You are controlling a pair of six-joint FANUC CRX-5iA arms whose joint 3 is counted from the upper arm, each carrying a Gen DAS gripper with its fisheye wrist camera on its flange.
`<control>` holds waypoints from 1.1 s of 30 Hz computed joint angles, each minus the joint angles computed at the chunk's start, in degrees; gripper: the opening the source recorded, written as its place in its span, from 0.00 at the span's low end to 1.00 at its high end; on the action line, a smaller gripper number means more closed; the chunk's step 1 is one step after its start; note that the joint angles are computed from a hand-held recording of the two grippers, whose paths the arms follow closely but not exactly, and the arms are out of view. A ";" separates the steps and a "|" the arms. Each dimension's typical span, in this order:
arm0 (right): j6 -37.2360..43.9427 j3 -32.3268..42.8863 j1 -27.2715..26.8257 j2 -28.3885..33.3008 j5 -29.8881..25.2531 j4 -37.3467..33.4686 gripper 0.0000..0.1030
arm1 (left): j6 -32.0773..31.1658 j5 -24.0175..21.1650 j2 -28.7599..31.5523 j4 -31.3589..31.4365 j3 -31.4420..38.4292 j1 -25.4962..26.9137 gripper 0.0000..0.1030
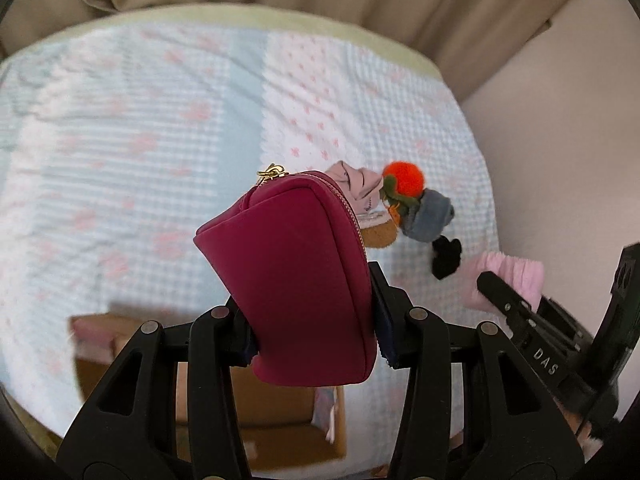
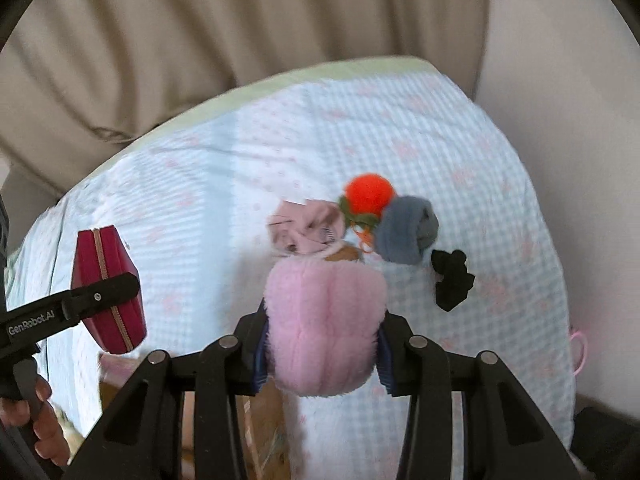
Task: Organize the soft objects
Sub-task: 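Carry both pouches to the box and release them inside with both tools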
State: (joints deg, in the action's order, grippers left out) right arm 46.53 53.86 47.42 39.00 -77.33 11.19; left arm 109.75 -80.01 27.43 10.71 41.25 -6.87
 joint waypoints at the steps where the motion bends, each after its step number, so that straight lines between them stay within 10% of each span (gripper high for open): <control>1: 0.65 1.37 0.69 0.36 -0.77 0.37 0.38 | -0.12 0.13 -2.05 -0.36 -1.70 0.26 0.40; 18: -2.14 6.27 13.95 2.10 -7.34 -2.04 0.38 | -13.56 -2.39 -26.93 1.43 -33.53 12.30 0.40; 33: -9.39 19.80 16.06 14.40 -18.51 -8.52 0.38 | -24.96 -3.49 -23.57 -0.76 -42.09 11.13 0.40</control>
